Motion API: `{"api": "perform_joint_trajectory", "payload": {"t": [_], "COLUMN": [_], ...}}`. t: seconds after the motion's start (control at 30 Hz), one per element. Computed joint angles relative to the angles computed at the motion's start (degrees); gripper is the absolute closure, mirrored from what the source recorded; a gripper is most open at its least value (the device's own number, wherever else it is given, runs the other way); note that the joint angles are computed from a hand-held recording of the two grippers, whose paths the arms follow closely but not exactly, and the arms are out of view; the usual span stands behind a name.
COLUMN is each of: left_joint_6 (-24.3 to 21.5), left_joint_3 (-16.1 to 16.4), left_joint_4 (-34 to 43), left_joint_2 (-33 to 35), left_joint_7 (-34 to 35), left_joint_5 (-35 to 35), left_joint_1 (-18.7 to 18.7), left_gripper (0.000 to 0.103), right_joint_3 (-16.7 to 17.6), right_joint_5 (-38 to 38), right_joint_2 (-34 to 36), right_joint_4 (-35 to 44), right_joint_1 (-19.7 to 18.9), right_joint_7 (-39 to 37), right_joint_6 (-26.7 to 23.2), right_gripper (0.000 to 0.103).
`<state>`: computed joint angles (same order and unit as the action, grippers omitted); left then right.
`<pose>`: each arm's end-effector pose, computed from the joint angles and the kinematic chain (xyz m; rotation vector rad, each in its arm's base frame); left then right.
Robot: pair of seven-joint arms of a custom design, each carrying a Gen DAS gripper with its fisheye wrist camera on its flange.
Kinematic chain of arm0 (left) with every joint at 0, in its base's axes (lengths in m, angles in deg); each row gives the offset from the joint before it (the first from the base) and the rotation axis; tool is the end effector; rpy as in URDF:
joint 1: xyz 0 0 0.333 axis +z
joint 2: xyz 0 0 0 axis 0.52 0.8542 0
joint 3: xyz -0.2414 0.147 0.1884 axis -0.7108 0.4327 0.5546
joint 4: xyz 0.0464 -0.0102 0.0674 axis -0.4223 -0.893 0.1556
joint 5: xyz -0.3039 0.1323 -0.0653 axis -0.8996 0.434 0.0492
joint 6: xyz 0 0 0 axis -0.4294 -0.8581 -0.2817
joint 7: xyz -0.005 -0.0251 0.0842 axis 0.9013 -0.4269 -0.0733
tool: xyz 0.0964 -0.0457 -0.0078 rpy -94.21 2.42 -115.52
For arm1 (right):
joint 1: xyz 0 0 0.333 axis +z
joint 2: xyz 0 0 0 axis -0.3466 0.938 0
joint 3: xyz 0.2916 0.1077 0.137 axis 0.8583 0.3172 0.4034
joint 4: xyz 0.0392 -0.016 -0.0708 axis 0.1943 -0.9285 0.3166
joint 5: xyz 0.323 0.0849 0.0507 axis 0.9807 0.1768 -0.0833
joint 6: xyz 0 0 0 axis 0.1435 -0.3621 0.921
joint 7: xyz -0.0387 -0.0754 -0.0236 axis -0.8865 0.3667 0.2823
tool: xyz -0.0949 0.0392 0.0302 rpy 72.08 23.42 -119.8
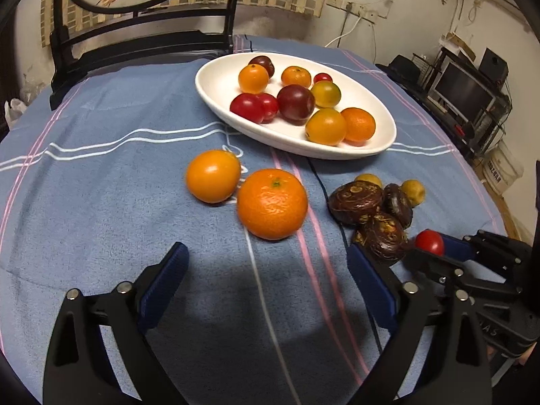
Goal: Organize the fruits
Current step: 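Grasp a red tomato with the right tool while the left grasps a tangerine, then place red tomato and tangerine on the plate and open both tools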
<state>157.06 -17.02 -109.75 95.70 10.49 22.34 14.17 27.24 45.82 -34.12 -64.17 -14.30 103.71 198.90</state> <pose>0.6916 -0.2697 0.4344 -1.6739 2.1747 -0.8749 0.6834 0.1415 0.4216 -1.9138 1.6653 -0.4938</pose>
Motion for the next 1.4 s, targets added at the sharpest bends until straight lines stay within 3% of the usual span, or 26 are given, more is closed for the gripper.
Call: {"api": "perform_joint_trajectory", "payload": {"t": [0.1, 0.2, 0.33, 0.43, 0.53, 0.63, 0.83, 1.0, 1.13, 1.23, 1.4], "left_joint_6": [-3.06, -3.61, -5.95, -9.02, -9.32, -9.35, -7.37, -3.49, -2.17, -3.25, -8.95], "left_joint_3": [0.27, 3.16, 4.54, 6.67, 3.83, 3.89, 1.06, -0.18, -1.0, -1.12, -0.2], "left_joint_4": [3.35, 5.94, 10.08, 14.5, 15.94, 15.13, 7.7, 1.17, 0.58, 4.13, 17.77], "left_joint_2": [1.84, 3.28, 5.51, 7.58, 8.16, 7.59, 3.02, -1.29, -2.69, -1.7, 4.5], "left_joint_7": [-0.38, -2.9, -5.47, -8.47, -7.84, -8.24, -6.05, -2.99, -0.4, 1.16, 0.98], "left_joint_5": [0.39, 3.55, 6.18, 9.41, 8.48, 8.99, 6.32, 4.67, 3.13, 2.42, 2.13], "left_joint_1": [-0.45, -2.77, -3.84, -5.3, -3.46, -3.62, -1.53, -0.74, -0.17, -0.06, -0.48], "left_gripper": [0.018, 0.021, 0.028, 0.039, 0.059, 0.059, 0.059, 0.059, 0.059, 0.059, 0.059], "right_joint_3": [1.21, 2.57, 3.23, 3.19, 2.82, 2.38, 1.92, 3.62, 5.95, 5.97, 3.43], "right_joint_5": [0.69, 1.51, 2.27, 2.57, 2.7, 2.85, 2.69, 2.98, 3.93, 2.99, 0.68], "right_joint_2": [-0.48, -0.82, -1.03, -0.93, -0.75, -0.54, -0.77, -1.74, -2.15, -1.95, 2.04], "right_joint_4": [-0.78, -1.34, -1.69, -1.51, -1.27, -0.87, -1.27, -3.56, -4.0, -2.22, 9.05], "right_joint_1": [-0.9, -1.75, -1.94, -1.74, -1.36, -1.04, -0.69, -2.03, -3.86, -3.53, -0.92], "right_joint_7": [-1.18, -2.8, -4.11, -4.74, -4.92, -4.68, -4.32, -5.31, -5.34, -5.18, -5.6], "right_joint_6": [0.88, 1.6, 1.59, 1.14, 0.89, 0.36, 0.94, 5.96, 8.79, 9.09, 3.88], "right_gripper": [0.073, 0.073, 0.073, 0.073, 0.073, 0.073, 0.073, 0.073, 0.073, 0.073, 0.073]}}
